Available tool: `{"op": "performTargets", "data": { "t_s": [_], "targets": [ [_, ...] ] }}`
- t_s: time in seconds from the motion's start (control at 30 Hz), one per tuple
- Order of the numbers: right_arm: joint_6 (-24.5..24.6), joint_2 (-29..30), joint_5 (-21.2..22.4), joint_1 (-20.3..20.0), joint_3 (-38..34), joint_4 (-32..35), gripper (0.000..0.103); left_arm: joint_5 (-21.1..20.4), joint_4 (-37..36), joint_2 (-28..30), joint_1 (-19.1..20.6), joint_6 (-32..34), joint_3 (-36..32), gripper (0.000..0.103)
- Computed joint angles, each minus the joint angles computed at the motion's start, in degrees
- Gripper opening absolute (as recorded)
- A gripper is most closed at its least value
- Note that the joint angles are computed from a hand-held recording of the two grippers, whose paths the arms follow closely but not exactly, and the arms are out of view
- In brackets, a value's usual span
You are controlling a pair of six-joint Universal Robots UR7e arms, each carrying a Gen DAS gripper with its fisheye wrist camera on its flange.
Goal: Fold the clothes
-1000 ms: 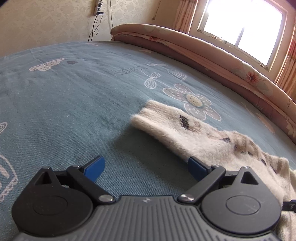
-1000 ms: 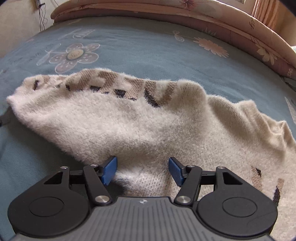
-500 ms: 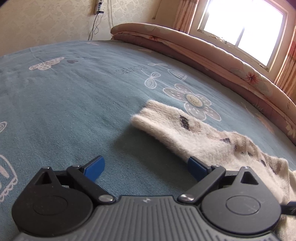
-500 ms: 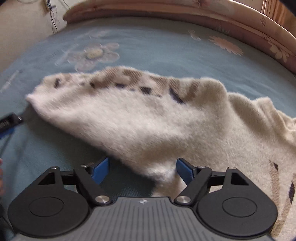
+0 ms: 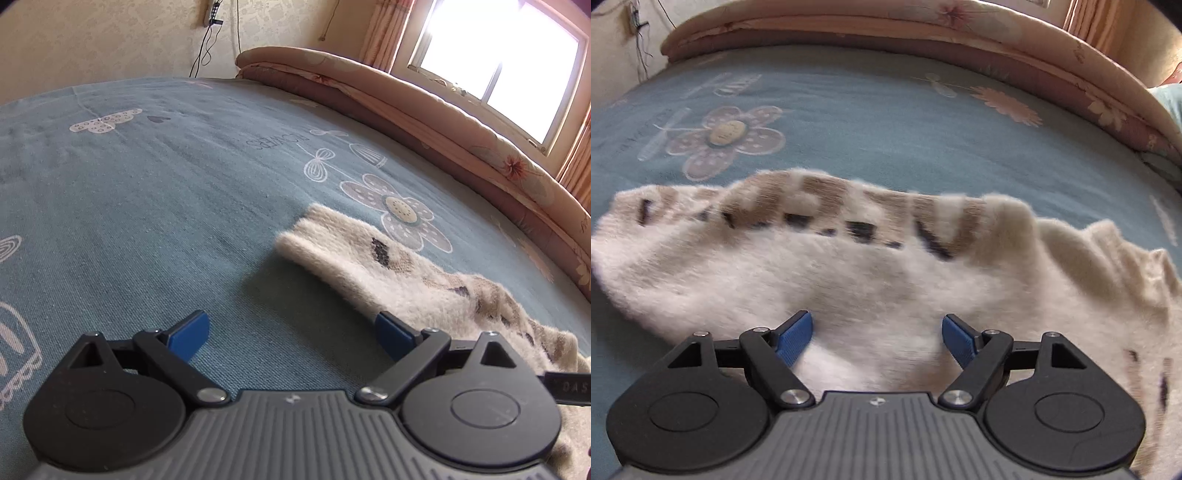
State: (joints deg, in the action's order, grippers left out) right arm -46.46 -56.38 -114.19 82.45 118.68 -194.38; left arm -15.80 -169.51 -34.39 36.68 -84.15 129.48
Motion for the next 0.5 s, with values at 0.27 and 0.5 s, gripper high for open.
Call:
{"op": "performTargets", "data": {
  "t_s": [0.27,0.5],
  "targets": [
    [-4.7,-4.7,9.7,-1.0,1.8,6.2,0.081,0.4,2.9,-0.3,-0.3,-3.0,-0.1,0.096],
    [7.2,-11.5,19.2,-8.9,-7.0,18.4,0.082,0.4,3.0,0.1,-0.1,-3.1,-1.0,0.096]
  ]
}}
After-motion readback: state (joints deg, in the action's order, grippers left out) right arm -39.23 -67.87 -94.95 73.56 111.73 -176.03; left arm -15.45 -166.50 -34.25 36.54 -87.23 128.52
